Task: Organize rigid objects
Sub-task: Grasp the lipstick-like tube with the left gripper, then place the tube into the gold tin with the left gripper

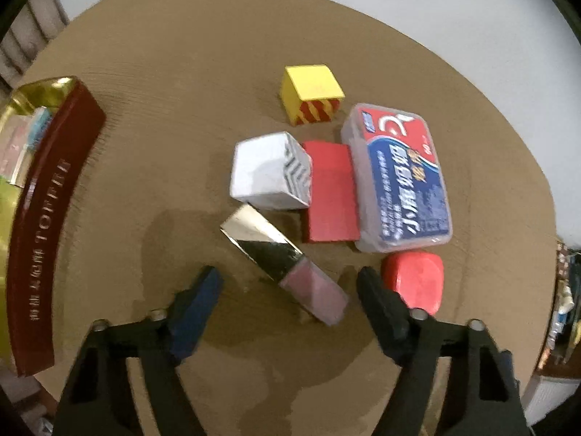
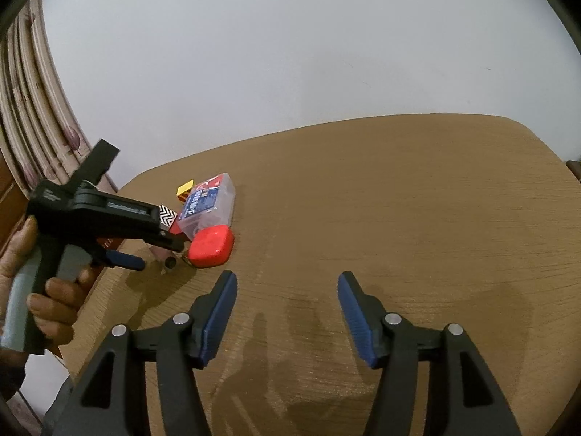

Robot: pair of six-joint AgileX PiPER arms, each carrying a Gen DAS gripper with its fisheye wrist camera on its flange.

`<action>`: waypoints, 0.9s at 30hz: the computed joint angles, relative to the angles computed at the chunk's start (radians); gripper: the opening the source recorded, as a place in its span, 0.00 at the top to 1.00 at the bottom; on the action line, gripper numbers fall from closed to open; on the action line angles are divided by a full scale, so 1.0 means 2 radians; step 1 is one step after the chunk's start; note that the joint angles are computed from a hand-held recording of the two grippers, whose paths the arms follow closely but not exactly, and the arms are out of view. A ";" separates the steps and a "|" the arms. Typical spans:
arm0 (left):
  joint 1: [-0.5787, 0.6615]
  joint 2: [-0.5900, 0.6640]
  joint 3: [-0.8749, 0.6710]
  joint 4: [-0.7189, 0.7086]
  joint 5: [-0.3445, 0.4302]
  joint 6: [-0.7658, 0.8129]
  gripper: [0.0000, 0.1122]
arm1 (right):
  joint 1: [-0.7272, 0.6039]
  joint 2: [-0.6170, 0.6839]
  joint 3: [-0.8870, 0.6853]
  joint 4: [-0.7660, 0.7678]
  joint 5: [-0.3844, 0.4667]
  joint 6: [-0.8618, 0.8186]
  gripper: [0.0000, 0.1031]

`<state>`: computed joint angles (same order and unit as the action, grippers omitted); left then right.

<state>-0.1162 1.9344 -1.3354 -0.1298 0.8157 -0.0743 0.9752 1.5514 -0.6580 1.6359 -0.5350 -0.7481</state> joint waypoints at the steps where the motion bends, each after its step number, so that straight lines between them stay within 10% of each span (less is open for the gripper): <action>1: 0.000 -0.006 0.007 0.012 -0.006 -0.010 0.57 | 0.001 -0.001 0.001 0.000 -0.001 0.002 0.42; 4: 0.022 -0.008 0.008 -0.001 0.005 0.024 0.85 | 0.002 0.000 0.001 0.002 -0.003 0.005 0.40; 20: 0.076 -0.106 0.090 -0.058 -0.010 0.211 0.84 | -0.015 0.017 -0.007 -0.008 0.012 0.013 0.39; 27: 0.231 -0.171 0.056 -0.067 0.077 0.329 0.84 | -0.025 0.031 -0.024 0.026 0.021 -0.028 0.39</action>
